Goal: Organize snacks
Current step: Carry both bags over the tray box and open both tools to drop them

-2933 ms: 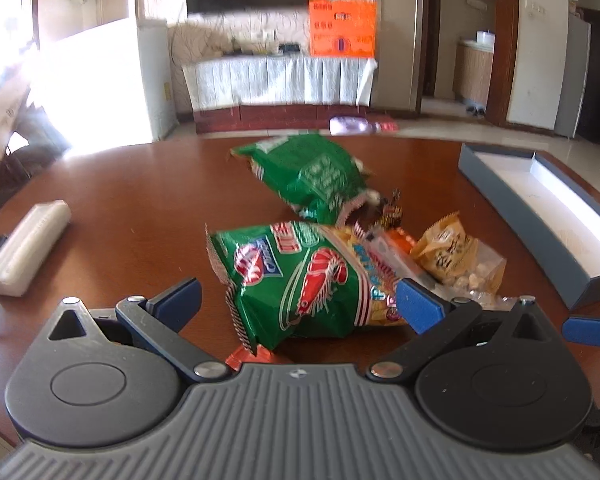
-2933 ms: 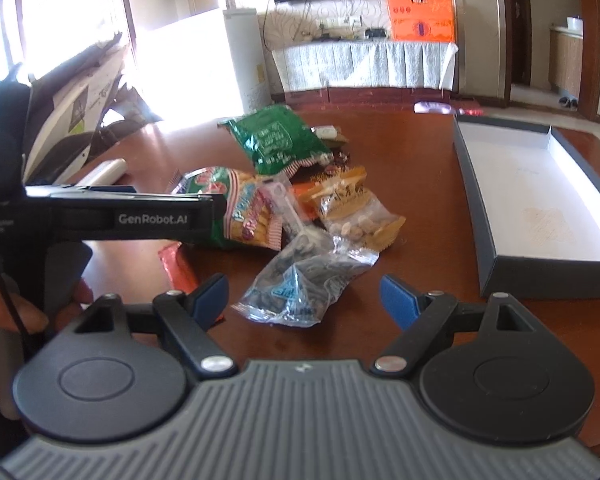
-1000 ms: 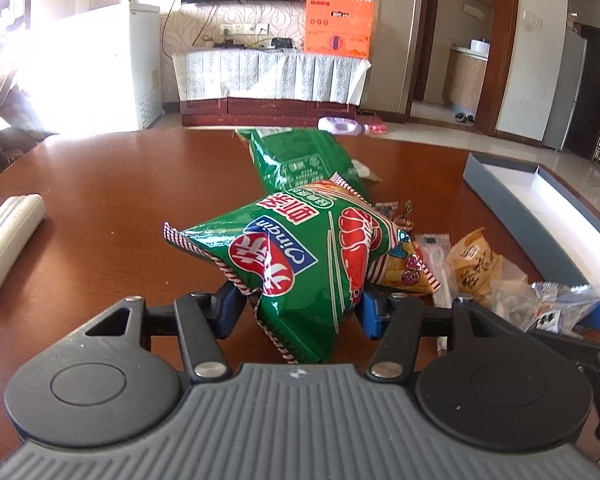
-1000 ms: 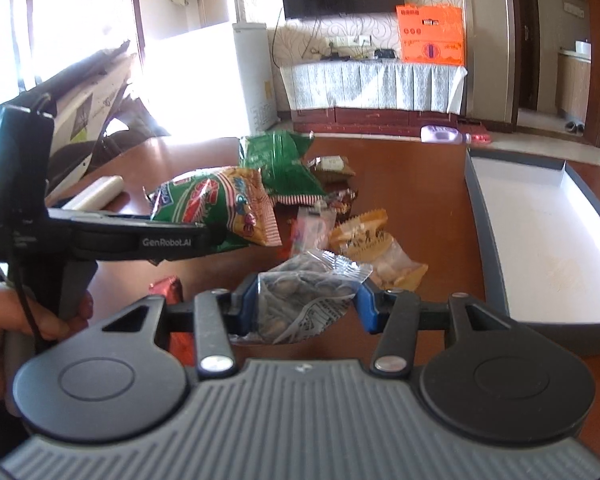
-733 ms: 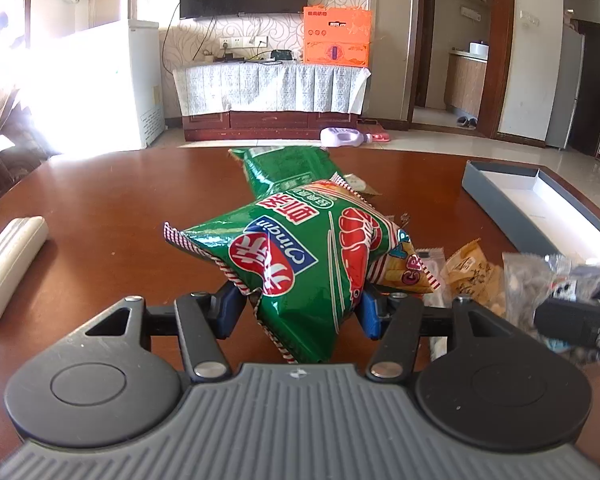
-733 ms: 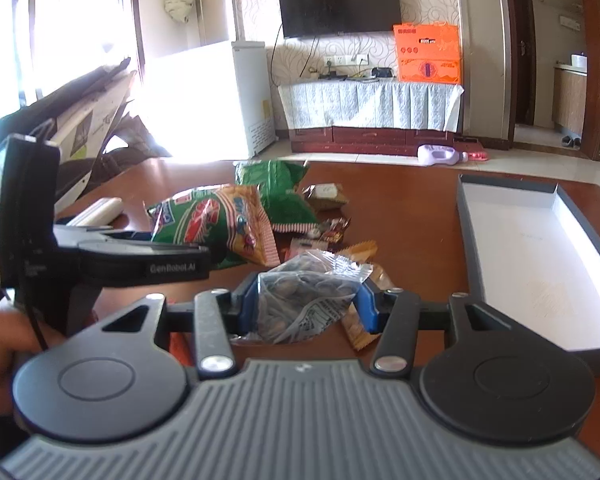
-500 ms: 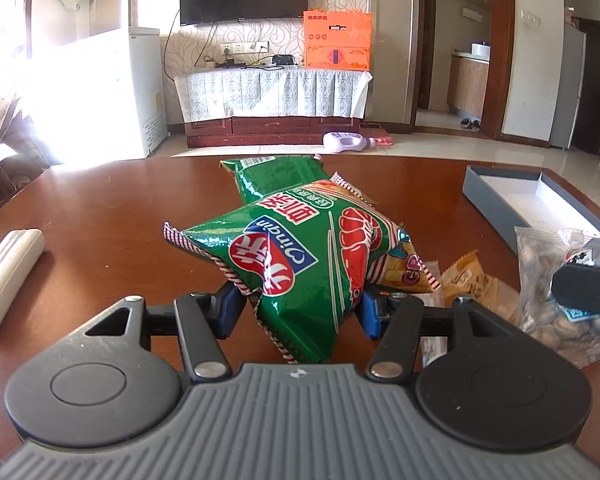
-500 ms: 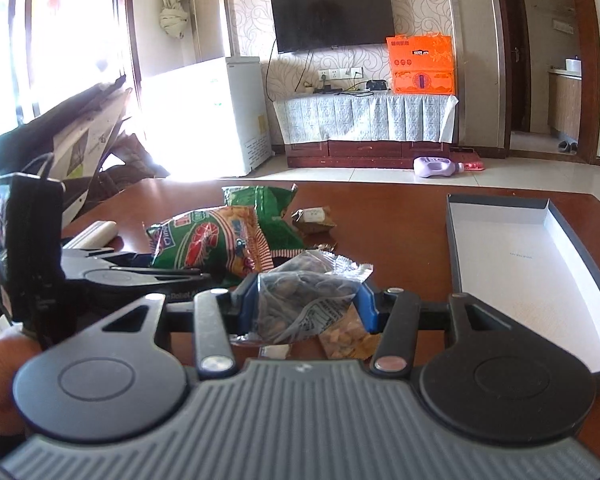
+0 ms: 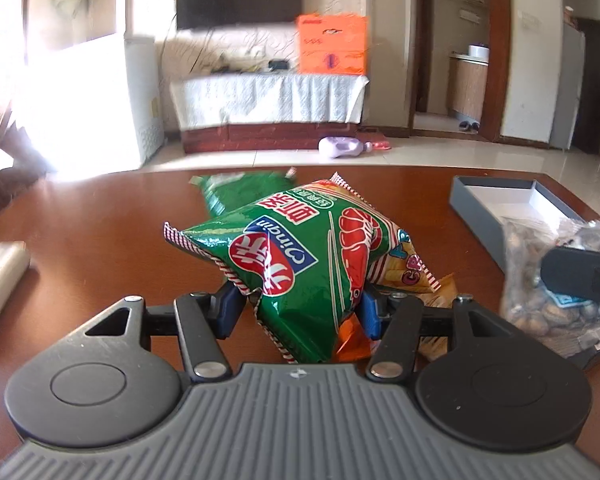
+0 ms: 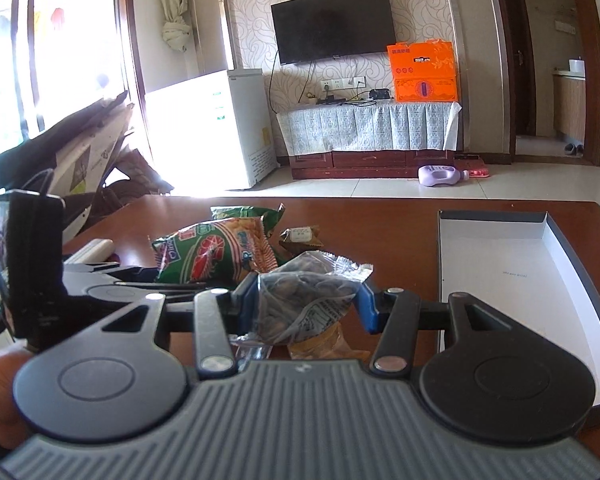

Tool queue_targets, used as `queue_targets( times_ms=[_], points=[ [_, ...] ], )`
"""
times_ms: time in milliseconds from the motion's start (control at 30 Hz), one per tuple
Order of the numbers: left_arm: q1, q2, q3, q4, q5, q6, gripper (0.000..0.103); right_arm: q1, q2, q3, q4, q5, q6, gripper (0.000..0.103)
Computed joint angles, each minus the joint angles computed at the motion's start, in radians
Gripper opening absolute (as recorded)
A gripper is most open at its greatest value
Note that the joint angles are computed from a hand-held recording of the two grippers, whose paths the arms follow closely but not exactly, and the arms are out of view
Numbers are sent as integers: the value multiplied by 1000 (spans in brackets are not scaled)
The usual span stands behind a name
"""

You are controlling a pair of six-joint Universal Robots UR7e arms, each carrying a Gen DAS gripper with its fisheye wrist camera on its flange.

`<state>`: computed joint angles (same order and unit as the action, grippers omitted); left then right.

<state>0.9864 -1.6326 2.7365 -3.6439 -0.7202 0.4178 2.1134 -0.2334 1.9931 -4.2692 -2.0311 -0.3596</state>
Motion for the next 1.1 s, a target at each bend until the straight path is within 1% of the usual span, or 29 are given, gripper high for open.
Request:
queue_targets(
  times_ms=[67, 133, 233, 367, 500, 600, 733, 833, 1033, 1100],
  points=[
    [-37, 41, 4, -57, 11, 31, 63, -7, -6, 11, -23, 8, -5, 52],
    [-60, 78, -4, -82, -2, 26, 63, -18, -16, 25, -45, 6, -8, 52],
    [-74, 132, -19, -110, -33, 11, 63, -44, -33, 53, -75, 6, -1, 52],
    [-89, 213, -36, -147, -65, 1, 63, -67, -45, 80, -117, 1, -14, 52],
    [-101, 279, -62, -162, -104, -14, 63, -93, -56, 92, -138, 2, -19, 52],
    [-112, 348, -93, -189, -129, -5, 63, -109, -61, 86, -151, -9, -37, 52],
    [-110, 424, -137, -196, -171, -10, 63, -131, -70, 84, -160, -25, -45, 52],
    [-88, 464, -176, -160, -218, -29, 63, -144, -73, 87, -171, -46, -49, 52],
    [-76, 562, -228, -127, -253, -80, 63, -182, -79, 89, -180, -86, -50, 52],
    [-66, 581, -243, -108, -271, -105, 63, -195, -81, 88, -176, -93, -49, 52]
  ],
)
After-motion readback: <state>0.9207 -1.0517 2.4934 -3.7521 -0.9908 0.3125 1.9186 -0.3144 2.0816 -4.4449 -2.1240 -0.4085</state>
